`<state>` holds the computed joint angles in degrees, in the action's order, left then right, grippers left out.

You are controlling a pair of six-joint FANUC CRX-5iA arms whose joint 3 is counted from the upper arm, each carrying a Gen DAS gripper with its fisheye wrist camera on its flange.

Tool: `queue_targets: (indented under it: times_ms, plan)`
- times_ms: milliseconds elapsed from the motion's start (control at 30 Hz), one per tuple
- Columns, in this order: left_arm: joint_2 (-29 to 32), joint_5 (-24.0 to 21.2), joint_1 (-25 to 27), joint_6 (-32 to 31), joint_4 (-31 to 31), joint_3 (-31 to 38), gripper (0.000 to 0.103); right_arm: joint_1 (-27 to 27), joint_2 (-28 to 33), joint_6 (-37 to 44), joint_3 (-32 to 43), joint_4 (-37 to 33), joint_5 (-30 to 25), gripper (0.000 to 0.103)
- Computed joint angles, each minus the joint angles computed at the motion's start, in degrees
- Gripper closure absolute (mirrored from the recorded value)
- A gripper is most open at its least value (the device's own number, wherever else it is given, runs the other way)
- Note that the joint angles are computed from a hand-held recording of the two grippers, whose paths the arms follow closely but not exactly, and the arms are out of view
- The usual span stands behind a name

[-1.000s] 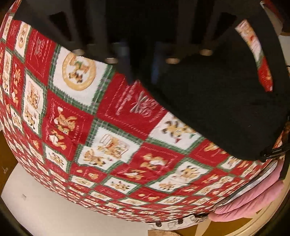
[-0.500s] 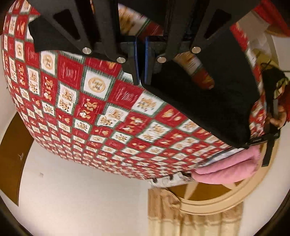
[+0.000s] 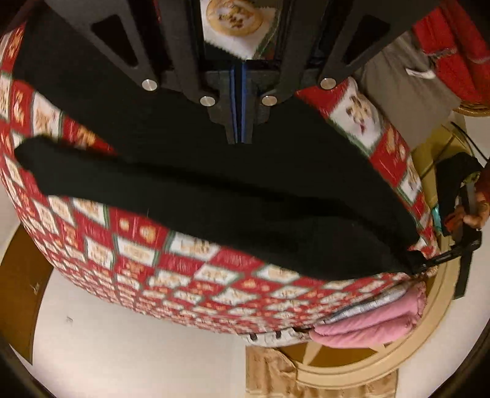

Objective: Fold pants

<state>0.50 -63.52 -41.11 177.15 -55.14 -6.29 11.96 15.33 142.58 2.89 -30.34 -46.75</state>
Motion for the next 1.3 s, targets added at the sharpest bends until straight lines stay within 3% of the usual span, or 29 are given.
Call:
queue_targets:
  times_ms: [67,133,200,300,567,600,633,700,733,900,1000,1100,1167,1200,1300]
  plan:
    - [0.50,-0.91,-0.64,1.40,-0.23,-0.22,0.078,-1.14,0.16,-1.64,0.53,-2.86,-0.54,0.100]
    - [0.47,-0.03,0.28,2.54,0.55,-0.63,0.078,-3.49,2.14,-4.30,4.34,-7.63,-5.27,0.100]
    - [0.65,-0.36,0.08,3.94,0.00,-0.73,0.078,-5.58,5.32,-10.86,9.51,-11.41,-10.10,0.098]
    - [1.36,-1.13,-0.32,5.83,-0.75,-0.48,0.078,-7.36,8.41,-19.21,14.14,-16.20,-11.59,0.097]
    - [1.00,-2.28,-1.86,10.59,-2.23,-1.32,0.078,-3.32,13.97,-38.02,21.21,-11.25,-11.77,0.092]
    - [1.11,-2.58,-1.96,10.24,-2.32,-1.12,0.078,-3.22,14.38,-38.64,21.52,-11.75,-11.94,0.083]
    - [1.18,-2.68,-1.96,10.00,-2.34,-1.02,0.078,-3.14,14.40,-39.16,21.27,-11.87,-11.70,0.060]
    - [0.88,-2.22,-1.76,10.21,-2.30,-1.28,0.078,-3.40,14.10,-39.54,20.18,-14.01,-10.79,0.027]
    - [0.77,-1.90,-1.66,10.47,-2.26,-1.44,0.078,-3.68,13.98,-39.48,19.71,-15.33,-10.54,0.025]
    - [0.44,-1.28,-1.60,10.95,-2.44,-1.90,0.078,-0.21,12.94,-45.56,17.51,-7.90,-6.59,0.027]
    - [0.29,-1.05,-1.81,11.27,-2.79,-2.12,0.078,4.97,12.02,-54.50,15.06,5.48,-0.93,0.032]
    - [0.45,-1.24,-1.86,11.00,-2.61,-2.00,0.078,7.81,13.21,-63.61,14.94,14.79,0.00,0.038]
    - [0.91,-1.66,-1.92,10.45,-2.26,-1.56,0.078,9.00,13.01,-64.89,13.80,18.68,1.55,0.069]
    - [1.06,-1.85,-1.89,10.20,-2.06,-1.33,0.078,8.43,13.25,-63.29,14.46,16.80,0.86,0.100]
    - [1.20,-2.07,-2.10,10.05,-2.38,-1.12,0.078,3.98,13.90,-55.77,17.07,6.27,-2.94,0.100]
